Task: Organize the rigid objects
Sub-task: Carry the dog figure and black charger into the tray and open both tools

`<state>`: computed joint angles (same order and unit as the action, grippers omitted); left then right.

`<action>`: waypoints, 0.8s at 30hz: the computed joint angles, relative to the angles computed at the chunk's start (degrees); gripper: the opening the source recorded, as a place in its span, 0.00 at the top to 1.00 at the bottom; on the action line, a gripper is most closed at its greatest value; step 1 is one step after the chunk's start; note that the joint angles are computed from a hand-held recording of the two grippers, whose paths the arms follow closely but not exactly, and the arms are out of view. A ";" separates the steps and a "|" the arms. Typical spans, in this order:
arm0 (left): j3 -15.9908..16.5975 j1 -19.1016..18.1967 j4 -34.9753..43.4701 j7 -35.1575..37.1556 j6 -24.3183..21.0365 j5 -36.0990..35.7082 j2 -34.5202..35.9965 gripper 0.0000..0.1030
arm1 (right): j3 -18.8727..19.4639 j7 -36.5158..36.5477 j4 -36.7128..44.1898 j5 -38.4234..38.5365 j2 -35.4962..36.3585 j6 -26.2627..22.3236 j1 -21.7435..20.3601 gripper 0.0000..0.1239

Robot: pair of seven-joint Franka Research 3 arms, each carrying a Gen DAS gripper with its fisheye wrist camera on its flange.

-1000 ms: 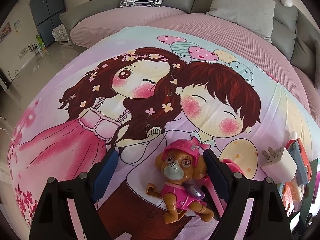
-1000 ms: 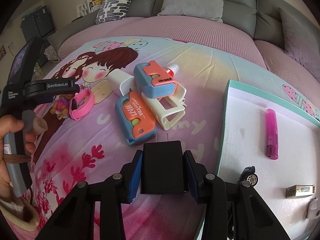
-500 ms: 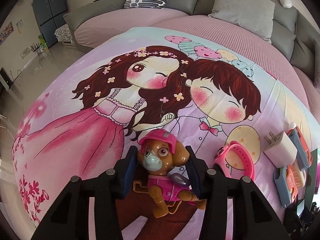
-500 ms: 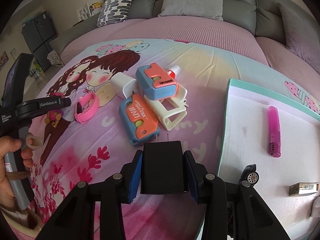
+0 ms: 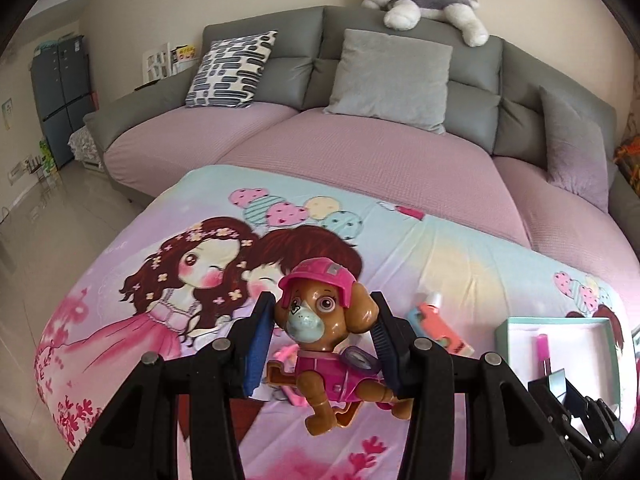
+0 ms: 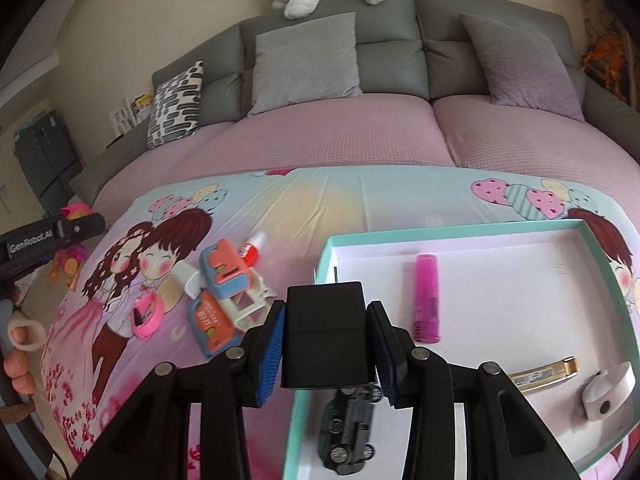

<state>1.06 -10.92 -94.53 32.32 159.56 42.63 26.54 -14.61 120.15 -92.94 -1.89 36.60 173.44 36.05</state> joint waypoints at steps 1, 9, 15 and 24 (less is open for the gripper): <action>-1.40 0.16 0.77 1.89 0.04 -1.07 0.59 0.53 | -3.24 2.67 -1.04 -0.15 -0.21 0.07 1.93 0.65; -8.74 -1.61 8.39 18.03 -2.52 -12.78 7.70 0.53 | -27.16 25.69 -9.56 -6.86 -0.49 -3.18 17.11 0.65; -9.24 -4.79 12.66 21.68 -3.30 -17.62 11.17 0.53 | -34.16 35.17 -13.07 -12.01 -0.76 -4.39 21.48 0.65; -9.84 -8.07 17.28 27.34 -5.26 -21.13 15.86 0.53 | -32.85 39.86 -13.52 -18.88 -2.14 -5.25 19.96 0.66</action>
<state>-8.78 -18.99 -77.25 59.67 154.30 21.51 42.40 -47.46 160.01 -106.46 -20.76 34.46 168.19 56.01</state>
